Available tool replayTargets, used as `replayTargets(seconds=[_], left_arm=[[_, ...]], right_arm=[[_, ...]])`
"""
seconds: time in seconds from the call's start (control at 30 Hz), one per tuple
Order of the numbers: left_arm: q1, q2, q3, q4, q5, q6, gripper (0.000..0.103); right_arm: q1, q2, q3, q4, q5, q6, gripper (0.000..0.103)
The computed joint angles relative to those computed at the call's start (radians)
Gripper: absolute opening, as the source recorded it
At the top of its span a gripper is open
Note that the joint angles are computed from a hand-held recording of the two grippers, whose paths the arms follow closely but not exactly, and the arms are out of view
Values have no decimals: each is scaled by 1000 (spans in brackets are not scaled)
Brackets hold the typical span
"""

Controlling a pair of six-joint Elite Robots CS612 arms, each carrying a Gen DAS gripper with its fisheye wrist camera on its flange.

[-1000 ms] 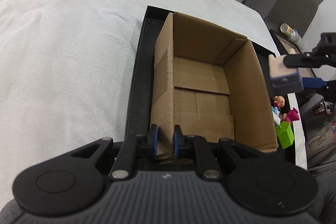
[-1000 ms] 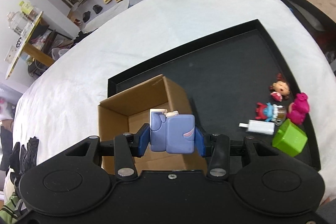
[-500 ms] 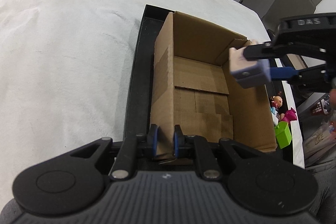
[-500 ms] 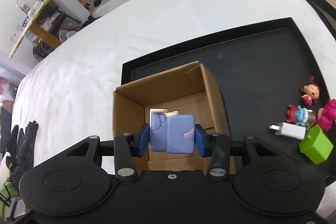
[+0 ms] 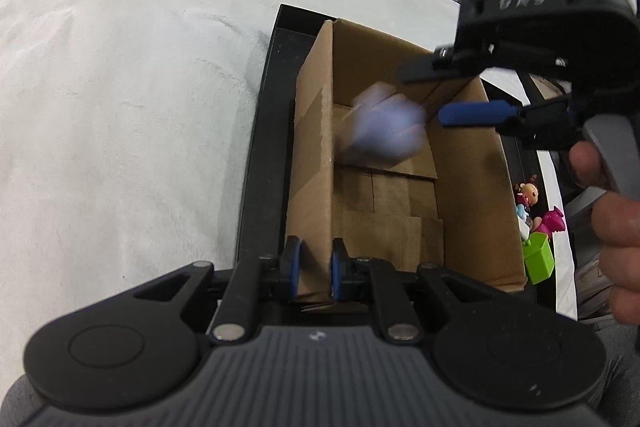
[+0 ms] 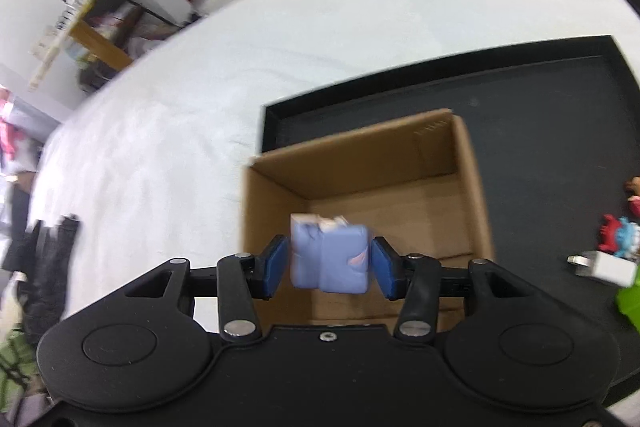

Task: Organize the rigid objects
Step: 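Carry the lavender bunny cube with the right gripper over the cardboard box, then open the right gripper to drop the bunny cube into the box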

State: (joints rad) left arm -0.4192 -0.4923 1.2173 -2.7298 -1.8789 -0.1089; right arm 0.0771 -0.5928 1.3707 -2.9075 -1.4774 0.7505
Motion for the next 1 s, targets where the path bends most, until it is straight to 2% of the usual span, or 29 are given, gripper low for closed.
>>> replayTargets(seconds=[0.27,0.4,0.53,0.87,1.0], left_arm=[[-5,-2,-1,12,13,-2,15],[-10,-5,0,17,27,4,15],[-11,-6,-4,32,37,6,15],[-20,-10,4,24,73,5,15],[-27,-13,14,10,96,5,15]], right_arm=[[-5,-42,57,-32,12,-24,48],[-5,-70,96,-41,11,-55,56],[-4,-85,114,-41,11,-72,58],[-14,-133,184,-28,-45,-86,64],[-22,-152,221,-22,-80,-55,65]])
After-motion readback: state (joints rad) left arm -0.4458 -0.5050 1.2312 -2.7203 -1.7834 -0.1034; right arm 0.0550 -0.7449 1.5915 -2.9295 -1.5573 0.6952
